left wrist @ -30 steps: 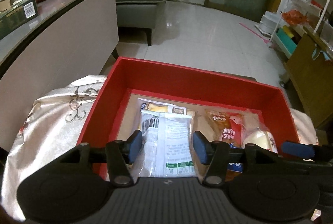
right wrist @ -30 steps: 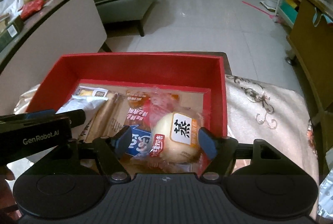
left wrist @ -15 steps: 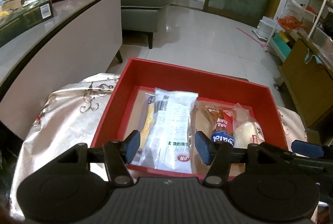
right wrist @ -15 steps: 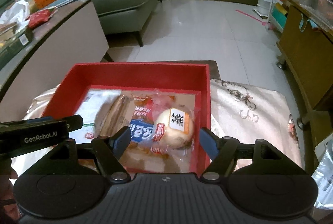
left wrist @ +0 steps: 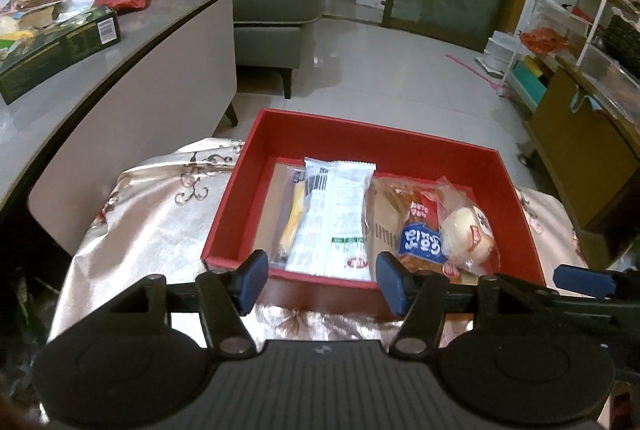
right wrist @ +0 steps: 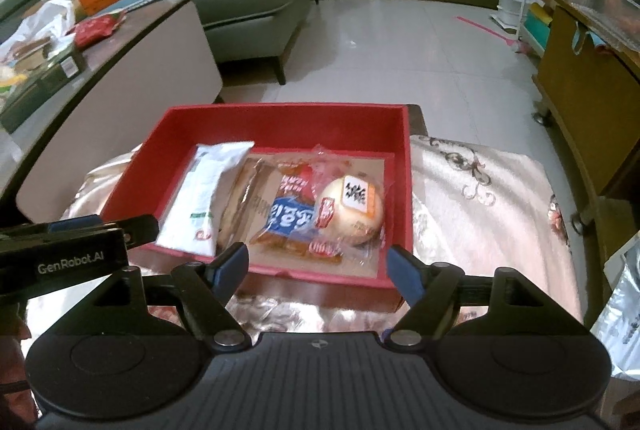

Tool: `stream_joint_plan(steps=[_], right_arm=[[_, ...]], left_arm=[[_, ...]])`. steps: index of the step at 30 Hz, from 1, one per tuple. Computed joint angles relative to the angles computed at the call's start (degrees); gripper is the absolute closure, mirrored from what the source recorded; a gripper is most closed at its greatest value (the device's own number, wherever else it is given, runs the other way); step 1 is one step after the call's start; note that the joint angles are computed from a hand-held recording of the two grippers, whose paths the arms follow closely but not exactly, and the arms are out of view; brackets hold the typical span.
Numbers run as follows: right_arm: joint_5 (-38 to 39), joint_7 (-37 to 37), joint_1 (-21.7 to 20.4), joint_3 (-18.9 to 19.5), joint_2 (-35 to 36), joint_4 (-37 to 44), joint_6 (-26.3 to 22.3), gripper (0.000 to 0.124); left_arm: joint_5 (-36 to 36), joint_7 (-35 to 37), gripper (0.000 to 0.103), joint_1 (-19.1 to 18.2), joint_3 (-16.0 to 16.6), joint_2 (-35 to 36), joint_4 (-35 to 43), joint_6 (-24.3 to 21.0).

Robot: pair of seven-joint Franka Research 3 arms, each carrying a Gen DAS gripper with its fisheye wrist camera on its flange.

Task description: Organize snacks

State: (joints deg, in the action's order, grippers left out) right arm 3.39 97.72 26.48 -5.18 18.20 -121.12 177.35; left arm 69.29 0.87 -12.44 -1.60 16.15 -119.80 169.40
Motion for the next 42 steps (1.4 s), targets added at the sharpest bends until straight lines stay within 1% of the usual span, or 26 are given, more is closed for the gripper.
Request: stream_joint_plan(steps=[1, 3, 8, 11, 14, 16, 19, 23, 27, 31, 32, 33, 35, 37, 40, 42], right_arm=[[0.08, -0.19, -0.09, 0.26, -0.27, -0.38, 0.08, 0.042], [0.08, -0.33, 0.04, 0.42, -0.88, -1.24, 0.23, 0.042], [1.25, -1.58, -1.17, 2.48, -2.76, -3.76, 0.68, 0.041], [1.53, -1.66, -0.96, 2.64, -4.19, -5.73, 1.27, 0.040], [2.26, -1.74, -1.36, 3.36, -6.05, -8.28, 1.15, 0.039], [1.13, -1.31, -0.77, 2.76, -7.09, -9.79, 0.76, 0.039], [0.12, -1.21, -1.23, 3.31, -8.63, -12.09, -0.05, 0.039], [-1.13, -0.76, -2.05, 4.39, -10.67, -15.20, -0.40, 0.038], [1.33, -3.09, -4.32, 7.36, -12.08, -17.21, -1.21, 0.037], [5.39, -6.47, -5.62, 10.00, -13.25, -18.75, -1.30, 0.037], [6.19, -7.28, -5.73, 10.42, -13.57, -19.21, -1.13, 0.036], [7.25, -8.34, -5.92, 10.87, -13.80, -19.55, -1.10, 0.036], [8.29, -9.58, -5.95, 11.16, -14.15, -19.85, -1.62, 0.036], [8.77, -10.16, -5.96, 11.06, -14.25, -20.00, -2.17, 0.035], [8.61, -9.91, -5.96, 10.66, -13.98, -19.87, -2.78, 0.035], [9.93, -10.99, -6.26, 11.00, -13.59, -19.52, -3.25, 0.035]], left_arm=[[0.51, -0.35, 0.050, -0.13, 0.11, -0.46, -0.46, 0.11], [1.95, -1.53, 0.046, -0.27, 0.17, -1.51, -1.50, 0.13], [6.17, -4.62, 0.045, 0.71, -0.54, -4.15, -4.30, 1.21], [7.59, -5.42, 0.045, 1.87, -1.36, -6.08, -6.84, 1.57], [6.51, -4.31, 0.045, 3.59, -2.28, -8.09, -10.05, 2.56], [5.95, -3.51, 0.045, 4.50, -2.71, -9.59, -12.36, 3.15], [5.01, -2.41, 0.045, 5.62, -3.43, -11.78, -15.76, 2.91], [2.88, -0.98, 0.045, 7.27, -4.19, -14.45, -20.04, 3.65], [-0.06, 0.96, 0.044, 8.42, -5.20, -16.27, -23.18, 3.11], [-2.26, 3.73, 0.043, 8.81, -6.00, -16.02, -23.75, 1.86], [-2.83, 4.82, 0.043, 8.82, -6.06, -15.74, -23.62, 1.51], [-3.12, 5.55, 0.039, 8.92, -5.97, -15.41, -23.51, 1.52], [-6.32, 9.24, 0.035, 9.28, -5.63, -14.53, -23.44, 2.22], [-10.92, 13.34, 0.035, 9.62, -5.27, -13.40, -23.30, 2.51], [-14.64, 15.49, 0.035, 9.64, -4.34, -11.26, -22.30, 2.36], [-17.64, 17.85, 0.035, 9.55, -3.96, -9.62, -21.37, 2.50]])
